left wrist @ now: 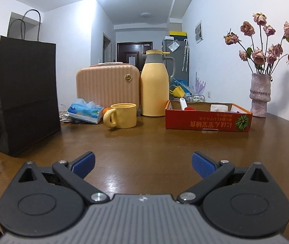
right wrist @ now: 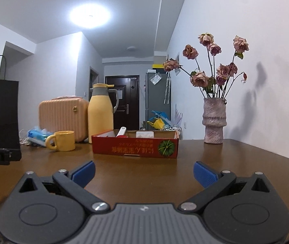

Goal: Organize rigid objects

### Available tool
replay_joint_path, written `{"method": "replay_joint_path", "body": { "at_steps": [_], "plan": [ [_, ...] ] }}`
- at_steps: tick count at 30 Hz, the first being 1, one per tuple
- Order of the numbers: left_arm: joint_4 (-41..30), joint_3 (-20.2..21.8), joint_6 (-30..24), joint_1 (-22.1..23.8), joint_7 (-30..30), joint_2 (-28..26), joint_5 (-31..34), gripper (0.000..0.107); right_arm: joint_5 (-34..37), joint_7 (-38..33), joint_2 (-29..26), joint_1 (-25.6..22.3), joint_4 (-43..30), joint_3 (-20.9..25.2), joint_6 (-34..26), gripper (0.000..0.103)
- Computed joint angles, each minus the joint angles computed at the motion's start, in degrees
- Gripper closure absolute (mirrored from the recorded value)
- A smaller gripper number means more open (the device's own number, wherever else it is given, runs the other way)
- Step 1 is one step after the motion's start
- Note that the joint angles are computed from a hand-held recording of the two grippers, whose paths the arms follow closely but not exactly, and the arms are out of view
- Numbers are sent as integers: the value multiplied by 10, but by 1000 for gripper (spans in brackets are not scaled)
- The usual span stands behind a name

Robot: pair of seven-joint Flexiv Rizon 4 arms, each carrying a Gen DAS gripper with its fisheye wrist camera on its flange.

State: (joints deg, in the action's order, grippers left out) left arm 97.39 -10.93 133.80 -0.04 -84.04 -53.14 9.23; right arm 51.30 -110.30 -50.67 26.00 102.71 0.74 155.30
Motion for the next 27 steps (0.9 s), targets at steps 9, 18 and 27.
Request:
{"method": "replay_joint_path", "body": {
  "at_steps": [9,18,27],
  "plan": [
    [19,2,14,5,-3,6,8,4,1,3,0,4,9,7,24,0],
    [21,3,20,6,-7,6,12,4,-1,4,0,4,10,9,27,0],
    [23,5,25,5,-10,6,11,4,-1,4,1,4,9,9,27,0]
  ]
}}
